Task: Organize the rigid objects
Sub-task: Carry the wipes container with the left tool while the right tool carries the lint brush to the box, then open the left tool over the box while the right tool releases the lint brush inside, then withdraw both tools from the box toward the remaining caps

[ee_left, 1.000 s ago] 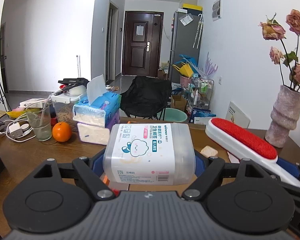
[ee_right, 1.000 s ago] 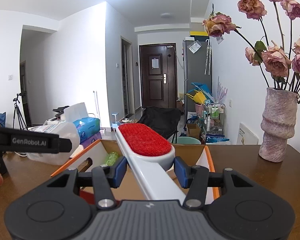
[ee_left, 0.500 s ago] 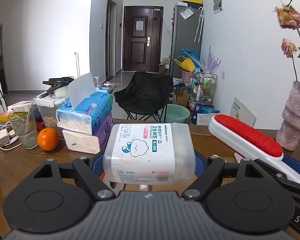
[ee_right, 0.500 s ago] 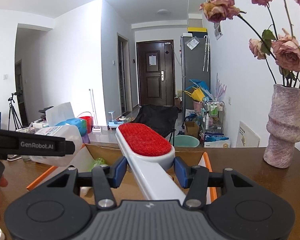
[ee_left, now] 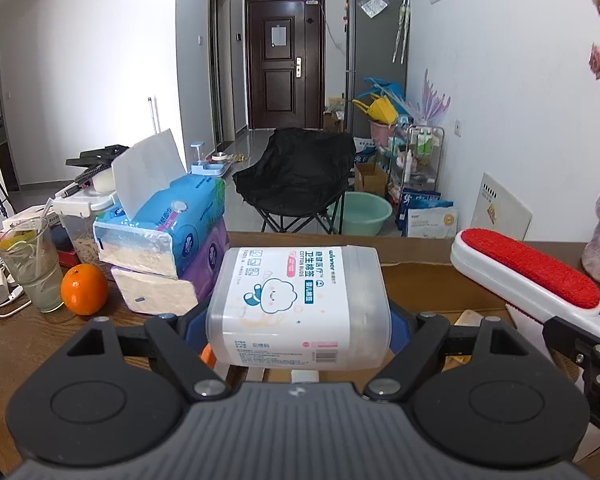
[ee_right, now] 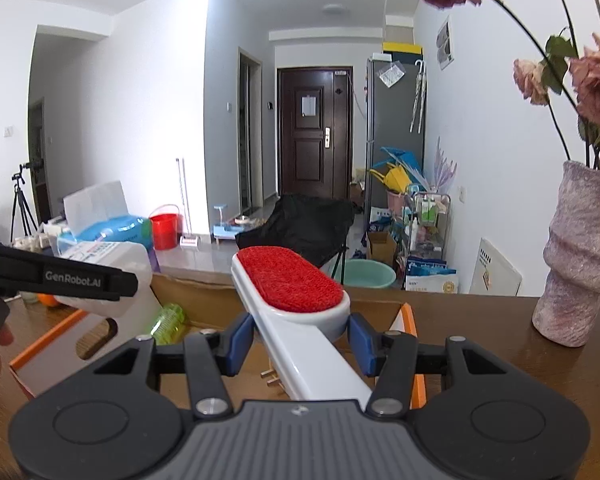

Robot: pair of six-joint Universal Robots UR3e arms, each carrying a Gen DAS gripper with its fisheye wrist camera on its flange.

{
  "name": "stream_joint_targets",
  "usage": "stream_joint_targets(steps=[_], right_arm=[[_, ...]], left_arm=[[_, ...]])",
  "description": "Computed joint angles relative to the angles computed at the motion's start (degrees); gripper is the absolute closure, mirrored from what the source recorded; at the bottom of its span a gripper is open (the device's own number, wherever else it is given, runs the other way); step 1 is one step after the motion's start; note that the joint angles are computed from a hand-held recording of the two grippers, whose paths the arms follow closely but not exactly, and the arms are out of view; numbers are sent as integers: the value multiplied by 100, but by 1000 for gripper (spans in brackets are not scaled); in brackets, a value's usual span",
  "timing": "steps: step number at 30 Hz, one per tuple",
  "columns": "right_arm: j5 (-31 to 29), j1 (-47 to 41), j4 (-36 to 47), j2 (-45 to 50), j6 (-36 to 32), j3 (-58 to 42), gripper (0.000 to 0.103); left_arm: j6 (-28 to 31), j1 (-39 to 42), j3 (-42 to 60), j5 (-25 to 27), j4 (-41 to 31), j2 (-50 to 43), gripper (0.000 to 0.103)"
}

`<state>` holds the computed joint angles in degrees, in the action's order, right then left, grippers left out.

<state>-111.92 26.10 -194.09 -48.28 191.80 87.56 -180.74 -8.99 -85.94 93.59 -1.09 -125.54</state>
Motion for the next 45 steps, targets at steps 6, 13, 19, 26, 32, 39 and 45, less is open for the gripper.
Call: stream_joint_targets(steps=[6,13,19,26,32,39,45], right_arm=[[36,-8,163,71,20,-77,52],[398,-181,489,-86,281,14,37],[166,-157,597,-154,502,53,2],[177,-160,736,-171,505,26,0],[108,-108,937,-184,501,-67,0],[-14,-45,1122,-280,607,-82,0],[-191,44,1188,-368,720,-48,0]], left_arm=[[53,-9,-21,-17,-20,-21,20],[219,-63,-212,17,39,113,8],[124,6,-285,125,9,209,0],[25,70,-167,162,-226,182,0],[46,73,-209,139,-184,208,0],[30,73,-441,80,-39,373,0],[44,48,-842,86,245,624,0]])
